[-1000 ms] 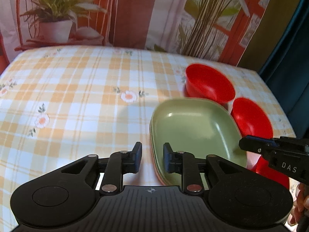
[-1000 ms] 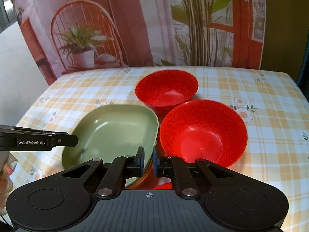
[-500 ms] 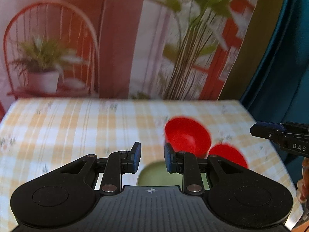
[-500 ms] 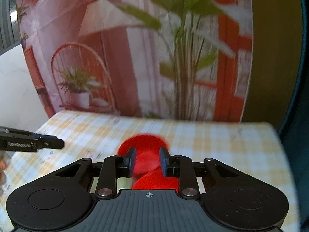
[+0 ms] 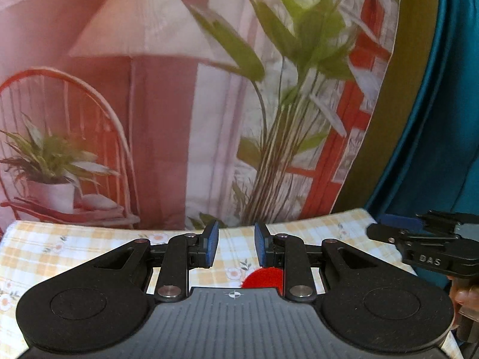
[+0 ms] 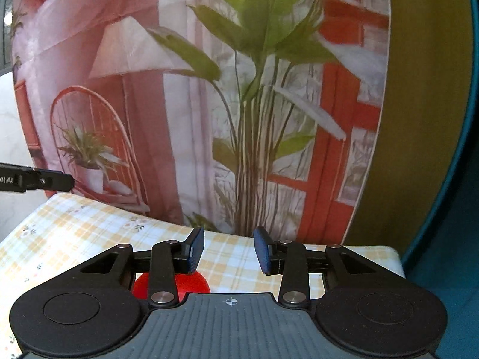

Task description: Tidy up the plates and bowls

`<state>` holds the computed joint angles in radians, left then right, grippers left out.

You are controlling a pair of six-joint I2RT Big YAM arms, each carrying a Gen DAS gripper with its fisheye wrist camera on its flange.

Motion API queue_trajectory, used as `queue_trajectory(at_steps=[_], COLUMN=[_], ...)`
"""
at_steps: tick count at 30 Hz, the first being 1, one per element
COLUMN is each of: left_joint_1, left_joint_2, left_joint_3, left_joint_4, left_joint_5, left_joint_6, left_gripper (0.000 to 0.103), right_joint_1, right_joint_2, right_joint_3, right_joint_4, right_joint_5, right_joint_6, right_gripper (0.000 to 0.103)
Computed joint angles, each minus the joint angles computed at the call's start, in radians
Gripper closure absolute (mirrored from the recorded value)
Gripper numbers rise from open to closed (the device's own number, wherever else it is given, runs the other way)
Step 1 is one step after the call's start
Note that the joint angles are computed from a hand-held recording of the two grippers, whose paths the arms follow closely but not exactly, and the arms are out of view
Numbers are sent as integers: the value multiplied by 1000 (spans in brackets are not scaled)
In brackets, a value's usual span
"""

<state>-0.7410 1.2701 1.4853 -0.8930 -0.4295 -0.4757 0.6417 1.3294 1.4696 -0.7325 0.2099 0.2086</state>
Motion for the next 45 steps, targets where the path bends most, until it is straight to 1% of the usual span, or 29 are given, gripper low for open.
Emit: queue_trajectory(at_steps=[4,9,15,18,20,24,25,26,27,29,31,33,39,45], left_joint_1=[19,39,66,72,73,78,80,79,79,76,75,75,63,50], left_joint_2=[32,66,98,103,110,120,121,122,123,120,116,114,99,71], left_joint_3=[-38,-88,-123,-139,-141,-151,-153,-155,-156,-161,-168,-169,-171,-159], left_joint_4=[15,27,35,45,50,56,58,61,61,67,77,78,78,83], left_joint_5=[68,144,213,231,232,248,252,253,251,244,243,243,223,201], left_joint_6=[-20,-35,-50,-55,-51,-55,-57,-56,-50,-41,-35,-33,-26,-23], left_gripper=[76,76,76,76,76,76,78,89,94,94,95,95,95,95], right_joint_1=[-9,-15,-18,-14,-13,-13,-14,-15,-15,-18,-23,-25,-16,-10], right_joint_2=[43,100,136,149,157,165,167,168,168,169,164,161,145,112], right_joint_3=[-2,-13,-43,-44,-42,-38,-36,-36,-37,-38,-47,-53,-64,-69], right_joint_4=[2,-24,-30,-36,-37,-43,-46,-46,-47,-50,-40,-31,-2,9], right_joint_5=[-30,-58,-102,-117,-128,-142,-145,-148,-149,-153,-171,-185,-163,-144], right_joint_6=[33,69,145,148,146,160,162,162,164,172,188,197,201,191], right_gripper=[68,69,74,78,83,86,86,87,87,91,93,97,98,98])
